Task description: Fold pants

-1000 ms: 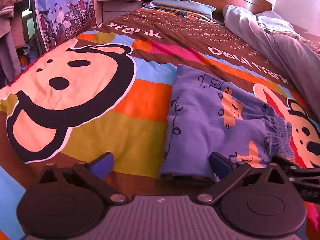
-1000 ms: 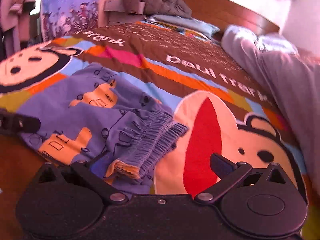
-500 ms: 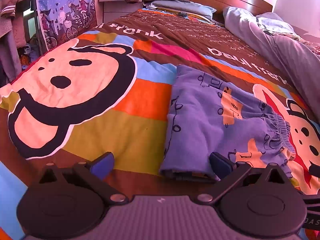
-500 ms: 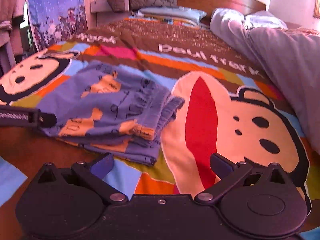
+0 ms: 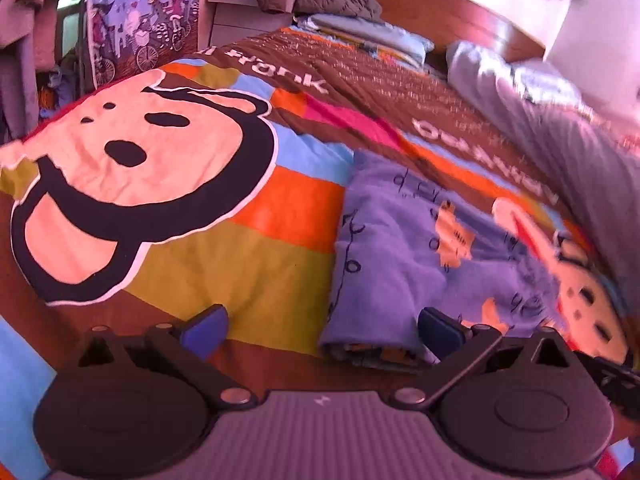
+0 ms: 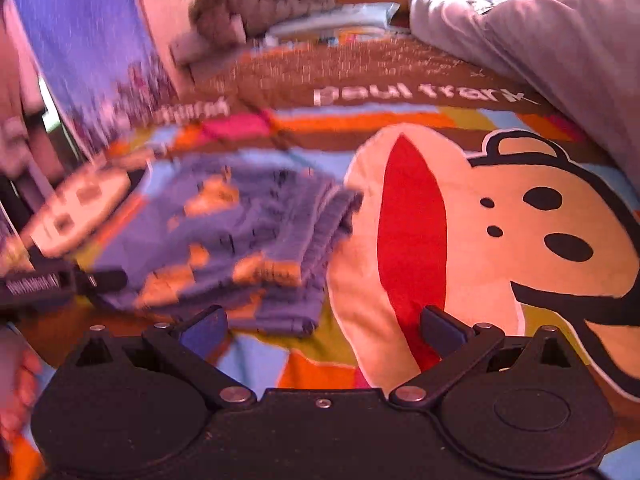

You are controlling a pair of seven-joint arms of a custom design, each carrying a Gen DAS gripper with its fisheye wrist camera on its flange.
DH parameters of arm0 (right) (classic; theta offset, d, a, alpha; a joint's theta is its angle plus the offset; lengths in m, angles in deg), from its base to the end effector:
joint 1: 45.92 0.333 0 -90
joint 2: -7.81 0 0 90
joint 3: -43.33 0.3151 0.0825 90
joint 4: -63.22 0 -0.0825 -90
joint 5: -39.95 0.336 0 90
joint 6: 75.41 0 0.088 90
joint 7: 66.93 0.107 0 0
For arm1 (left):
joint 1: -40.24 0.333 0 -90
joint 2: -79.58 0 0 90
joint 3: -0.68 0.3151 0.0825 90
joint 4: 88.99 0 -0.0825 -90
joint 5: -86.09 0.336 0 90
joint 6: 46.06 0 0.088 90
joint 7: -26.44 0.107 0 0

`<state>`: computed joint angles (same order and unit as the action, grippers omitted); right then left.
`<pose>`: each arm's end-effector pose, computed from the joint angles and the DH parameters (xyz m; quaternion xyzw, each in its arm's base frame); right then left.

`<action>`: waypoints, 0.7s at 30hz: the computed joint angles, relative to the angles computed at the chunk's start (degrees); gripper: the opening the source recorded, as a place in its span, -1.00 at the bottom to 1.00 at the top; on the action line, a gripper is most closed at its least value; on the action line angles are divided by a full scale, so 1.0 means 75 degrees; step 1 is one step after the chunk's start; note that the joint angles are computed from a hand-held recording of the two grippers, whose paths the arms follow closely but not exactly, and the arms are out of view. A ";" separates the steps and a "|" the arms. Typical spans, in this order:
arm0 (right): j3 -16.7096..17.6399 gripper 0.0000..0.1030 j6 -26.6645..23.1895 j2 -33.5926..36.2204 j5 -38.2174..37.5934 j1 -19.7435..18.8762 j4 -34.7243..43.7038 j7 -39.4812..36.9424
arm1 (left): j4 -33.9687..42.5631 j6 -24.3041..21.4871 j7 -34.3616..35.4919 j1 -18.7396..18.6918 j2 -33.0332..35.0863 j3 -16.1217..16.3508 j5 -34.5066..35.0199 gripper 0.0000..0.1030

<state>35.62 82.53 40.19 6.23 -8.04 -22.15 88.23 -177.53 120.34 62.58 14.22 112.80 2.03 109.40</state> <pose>0.5875 0.3941 0.4413 -0.6191 0.6789 -0.2085 0.3351 0.6298 -0.3199 0.4260 -0.6955 0.6026 -0.3570 0.1601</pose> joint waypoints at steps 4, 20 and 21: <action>-0.0132 0.99 0.2155 -0.0235 0.0016 -0.0344 -0.0852 0.0674 | -0.0696 0.1426 -0.0257 0.0232 -0.0136 -0.0039 -0.0293 0.99; 0.5487 0.97 0.1790 0.3957 0.3192 -0.3967 0.3974 -0.5464 | 0.0424 0.1773 0.3697 0.3670 0.1770 -0.5098 -0.1923 0.99; 0.5632 0.97 0.1721 0.4020 0.3276 -0.4002 0.4033 -0.5705 | 0.0434 0.1834 0.3828 0.3761 0.1857 -0.5250 -0.2029 0.99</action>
<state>77.86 95.43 70.34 30.80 -38.05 8.10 45.44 -174.28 134.10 91.29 42.43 126.73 -37.35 94.19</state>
